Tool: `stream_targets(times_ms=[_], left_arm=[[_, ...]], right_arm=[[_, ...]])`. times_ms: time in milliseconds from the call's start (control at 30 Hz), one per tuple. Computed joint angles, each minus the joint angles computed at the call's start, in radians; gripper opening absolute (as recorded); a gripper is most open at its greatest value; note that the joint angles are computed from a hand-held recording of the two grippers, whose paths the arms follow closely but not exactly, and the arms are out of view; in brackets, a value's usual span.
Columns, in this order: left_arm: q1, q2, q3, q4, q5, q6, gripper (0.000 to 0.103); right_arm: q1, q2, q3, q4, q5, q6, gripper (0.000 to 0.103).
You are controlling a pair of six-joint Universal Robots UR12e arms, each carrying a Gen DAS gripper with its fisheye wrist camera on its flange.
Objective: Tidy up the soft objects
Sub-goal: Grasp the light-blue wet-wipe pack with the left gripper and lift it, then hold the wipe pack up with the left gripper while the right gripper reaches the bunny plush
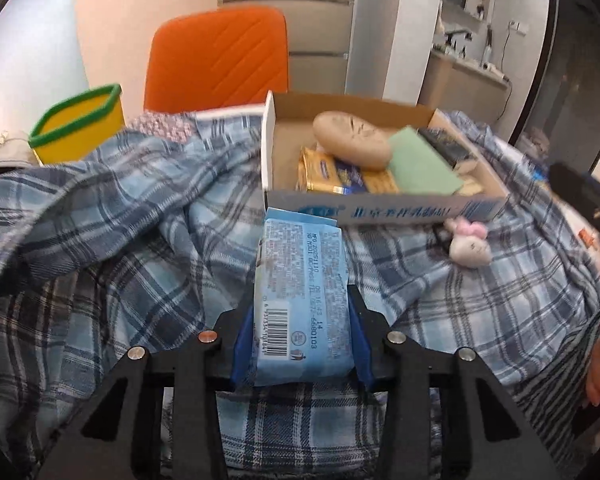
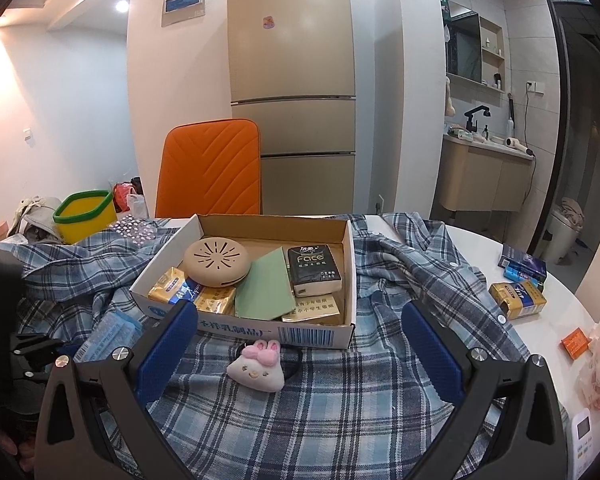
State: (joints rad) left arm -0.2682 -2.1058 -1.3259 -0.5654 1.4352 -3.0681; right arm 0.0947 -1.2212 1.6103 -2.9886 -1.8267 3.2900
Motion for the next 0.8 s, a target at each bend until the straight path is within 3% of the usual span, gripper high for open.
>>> stream_targets(times_ms=[333, 533, 800], left_arm=[[0.000, 0.024, -0.064, 0.317, -0.021, -0.017, 0.040], [-0.014, 0.011, -0.007, 0.387, -0.030, -0.002, 0.040], [-0.019, -0.045, 0.028, 0.509, -0.026, -0.087, 0.040]], right_arm=[[-0.003, 0.000, -0.005, 0.020, 0.012, 0.005, 0.103], [-0.016, -0.006, -0.009, 0.049, 0.056, 0.024, 0.103], [-0.014, 0.006, -0.031, 0.124, 0.087, -0.010, 0.103]])
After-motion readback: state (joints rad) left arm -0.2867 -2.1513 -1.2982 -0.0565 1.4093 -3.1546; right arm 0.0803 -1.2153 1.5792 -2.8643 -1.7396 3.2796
